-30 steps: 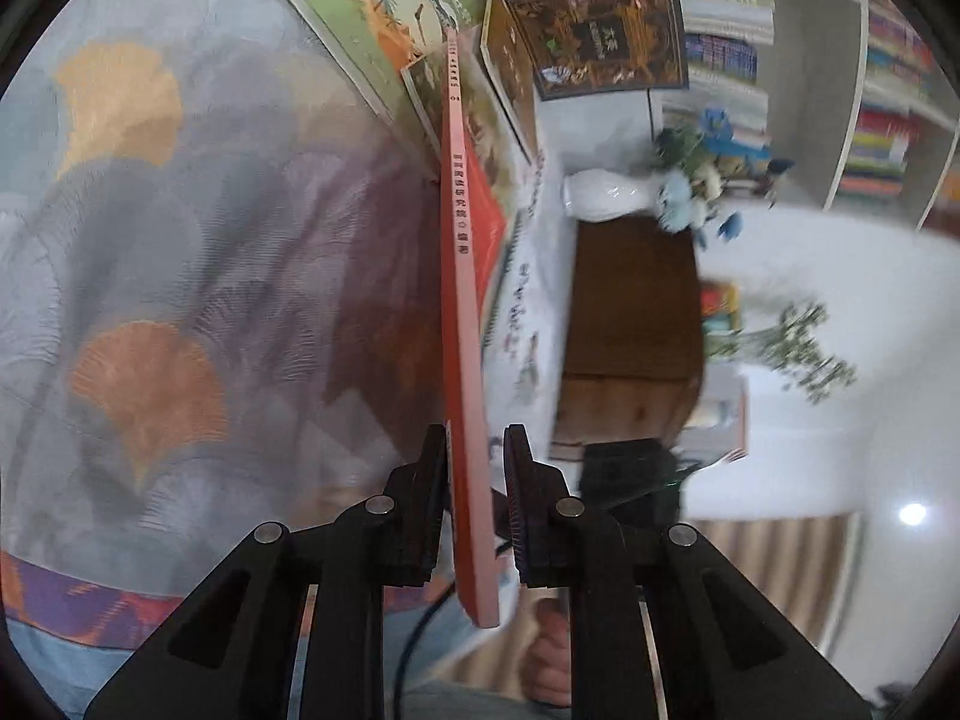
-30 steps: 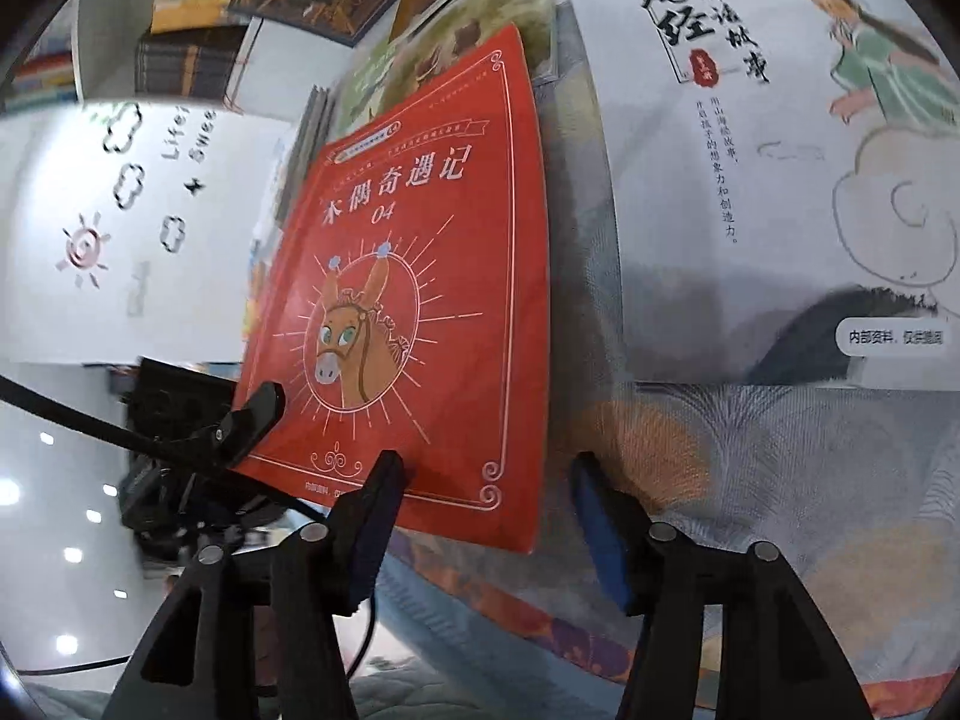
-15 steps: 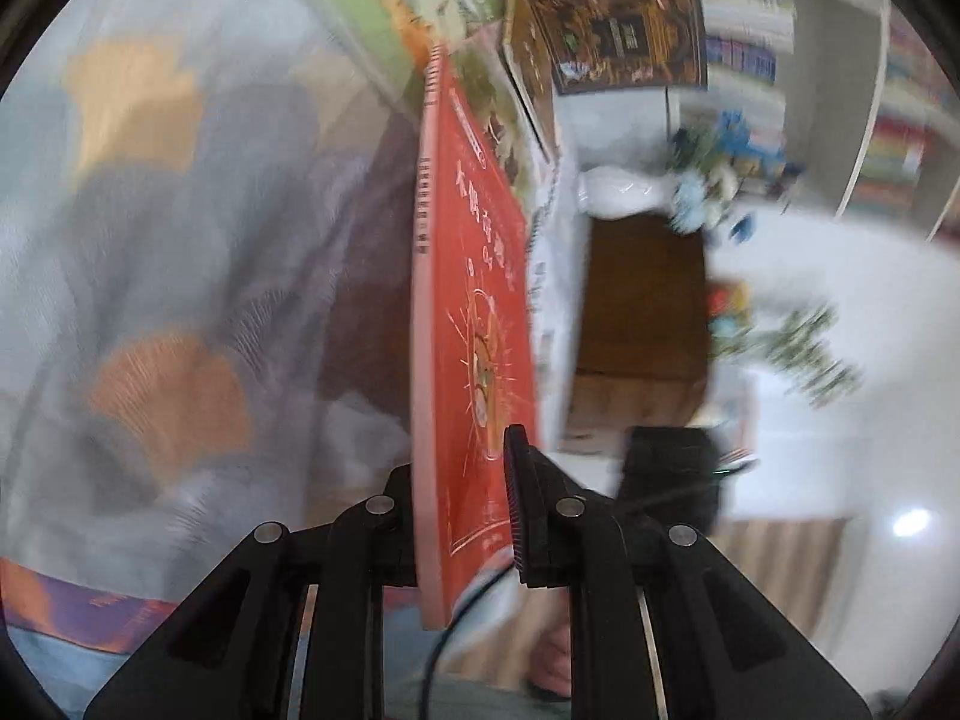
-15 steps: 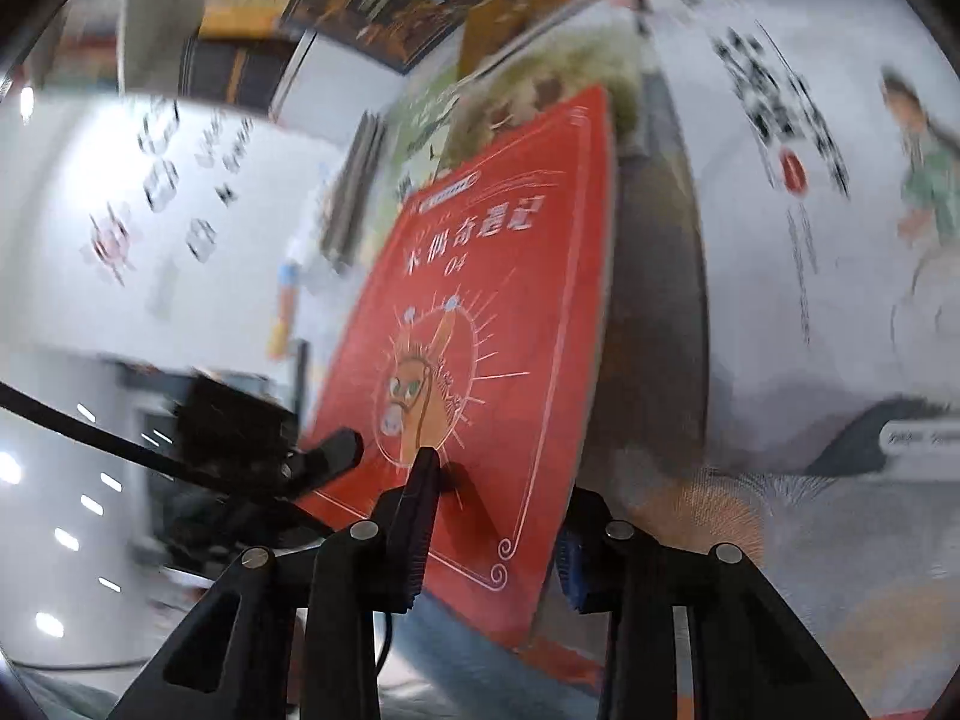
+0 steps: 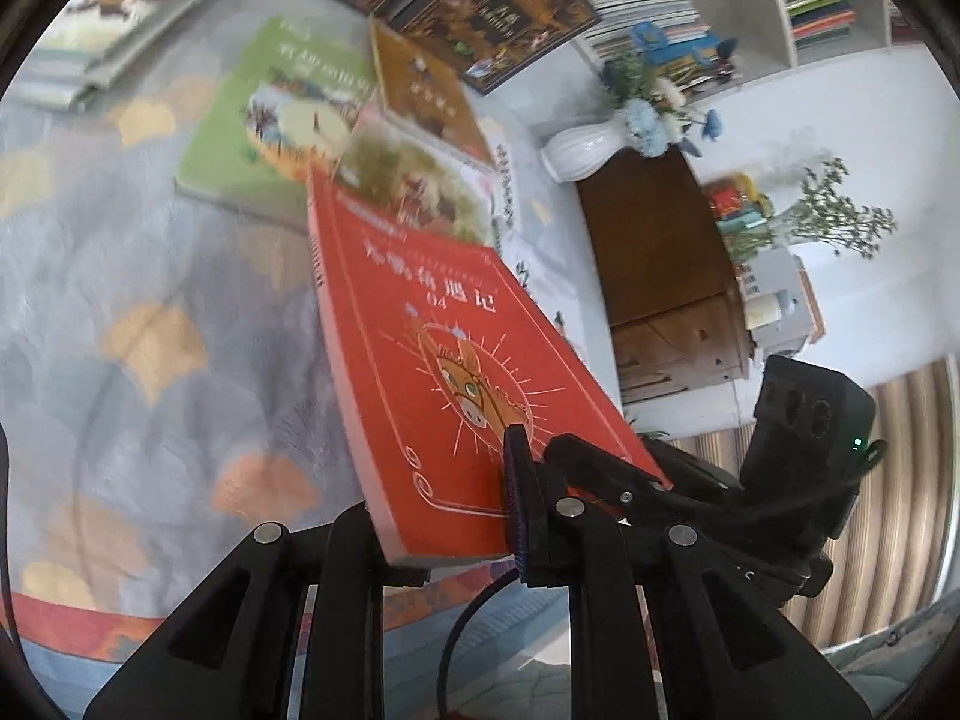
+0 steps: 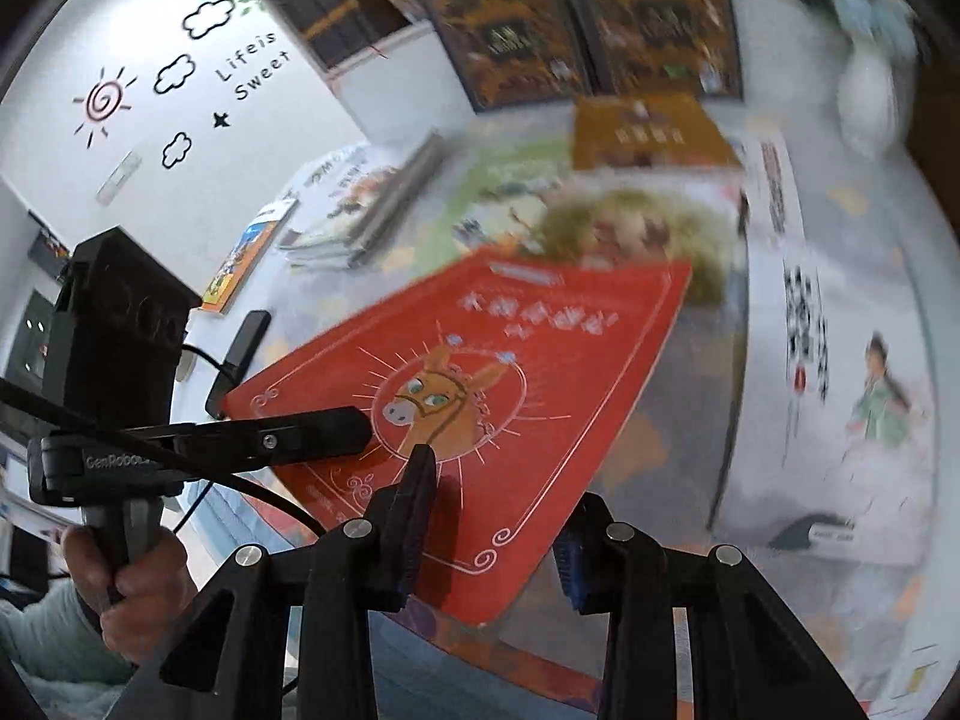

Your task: Organize books

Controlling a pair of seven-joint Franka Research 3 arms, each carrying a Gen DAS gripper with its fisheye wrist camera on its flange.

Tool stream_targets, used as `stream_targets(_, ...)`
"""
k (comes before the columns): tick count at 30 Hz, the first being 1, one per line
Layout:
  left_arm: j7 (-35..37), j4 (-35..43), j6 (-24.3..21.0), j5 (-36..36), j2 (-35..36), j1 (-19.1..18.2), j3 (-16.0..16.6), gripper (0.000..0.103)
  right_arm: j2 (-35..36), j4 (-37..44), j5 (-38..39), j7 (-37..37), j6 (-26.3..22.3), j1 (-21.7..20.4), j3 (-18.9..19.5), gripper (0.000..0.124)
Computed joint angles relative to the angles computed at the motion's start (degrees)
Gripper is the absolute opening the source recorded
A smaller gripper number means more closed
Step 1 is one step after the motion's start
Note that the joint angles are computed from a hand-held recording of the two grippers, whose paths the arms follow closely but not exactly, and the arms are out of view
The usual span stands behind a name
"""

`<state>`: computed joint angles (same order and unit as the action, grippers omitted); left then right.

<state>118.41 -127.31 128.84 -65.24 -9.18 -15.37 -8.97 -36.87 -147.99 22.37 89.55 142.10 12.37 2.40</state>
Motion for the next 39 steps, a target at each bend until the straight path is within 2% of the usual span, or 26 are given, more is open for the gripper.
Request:
stream_targets(5,2.8,2.6,-4.4,-0.5,-0.2,3.1,3.1,0.015,7.3,7.1,-0.8,2.5,4.5,1.6,3.1,0.035)
stream_targets(10,6.0,8.9,-7.5,1.1,3.4,7.9,5.5,0.015,19.8,17.6,-1.4,4.7,10.2,4.2,4.6,0.035)
stream_targets(15,8.3,17.8,-9.0,4.3,10.8,13.3,5.5,0.015,33.2,31.0,-8.7,11.3,10.4,5.4,6.2,0.038)
stream_targets(18,8.8,22.7,-10.1,5.4,15.3,16.5,4.5,0.015,40.4,38.9,-11.1,13.7,9.1,7.1,5.4,0.038)
stream_targets(27,5.3,39.0,-11.3,9.4,30.6,23.3,-0.1,0.015,58.3,60.4,-7.2,17.4,1.4,8.4,2.9,0.040)
stream_targets(33,2.7,46.4,-11.3,11.6,37.4,26.3,-3.9,0.015,64.3,66.5,1.4,17.6,-0.5,5.7,4.4,0.042)
stream_targets(39,-1.7,49.6,-11.4,16.9,40.9,27.8,-5.8,0.019,68.6,71.1,1.8,20.0,-3.8,5.7,3.8,0.042)
